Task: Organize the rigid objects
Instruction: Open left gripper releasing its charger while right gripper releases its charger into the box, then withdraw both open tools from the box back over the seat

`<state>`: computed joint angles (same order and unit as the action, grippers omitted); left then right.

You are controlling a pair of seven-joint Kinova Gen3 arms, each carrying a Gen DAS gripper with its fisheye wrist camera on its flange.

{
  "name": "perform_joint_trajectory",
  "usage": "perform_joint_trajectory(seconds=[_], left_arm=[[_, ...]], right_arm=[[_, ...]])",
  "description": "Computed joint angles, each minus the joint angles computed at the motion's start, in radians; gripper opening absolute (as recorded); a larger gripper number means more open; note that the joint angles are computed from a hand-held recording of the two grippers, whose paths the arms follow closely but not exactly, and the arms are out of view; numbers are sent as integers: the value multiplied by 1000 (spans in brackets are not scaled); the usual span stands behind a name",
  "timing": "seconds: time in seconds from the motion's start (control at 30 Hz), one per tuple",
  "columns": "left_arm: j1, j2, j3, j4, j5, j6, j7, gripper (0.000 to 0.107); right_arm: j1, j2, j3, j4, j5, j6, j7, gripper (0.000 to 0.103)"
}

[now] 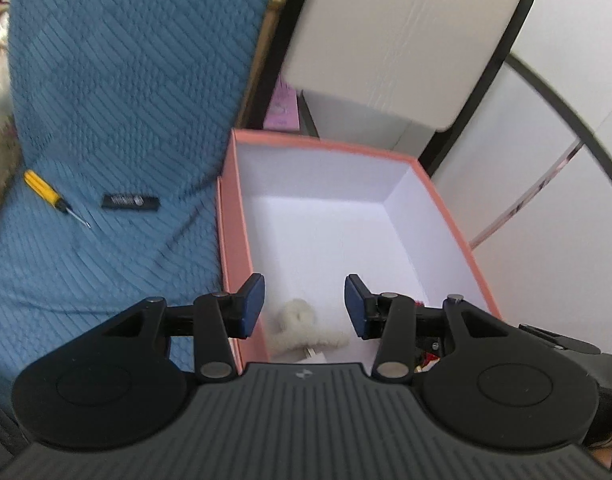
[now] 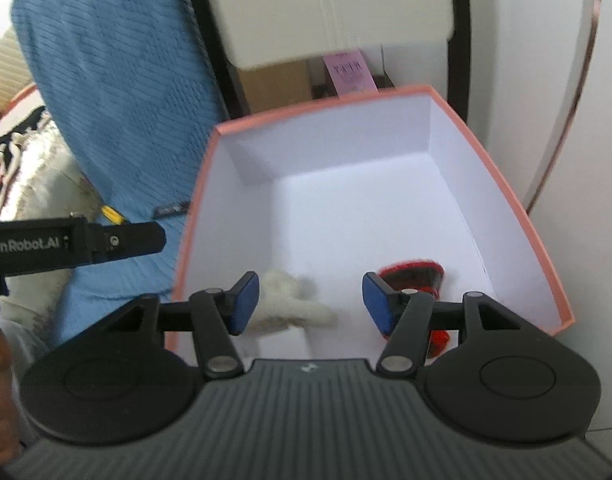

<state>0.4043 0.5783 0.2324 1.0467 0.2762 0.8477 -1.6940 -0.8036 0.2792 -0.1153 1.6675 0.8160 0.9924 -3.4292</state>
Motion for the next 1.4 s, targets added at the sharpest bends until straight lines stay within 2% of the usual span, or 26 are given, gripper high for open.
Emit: perform_joint_trajectory(seconds=[0.37,0.57,0.77,1.03,1.4], left_arm=[[-156,-158,56,173,156,-140,-152,50],[-252,-232,72,266,284,-161,-271,50],[-324,-291,60,355,418,-174,-400,50],[-374,-342,17,462,557,-187,-548,50],[-401,-370,-33,562,654,-193,-668,50]], right_arm=[[-84,20,-11,-162,94,179,49,60],[-136,63,-3,-246,121,241,68,60],[-187,112,14,-321,125,269,96,60],[-251,177,48,-400,125,276,126,60],[-296,249,91,-466,96,241,157,60]])
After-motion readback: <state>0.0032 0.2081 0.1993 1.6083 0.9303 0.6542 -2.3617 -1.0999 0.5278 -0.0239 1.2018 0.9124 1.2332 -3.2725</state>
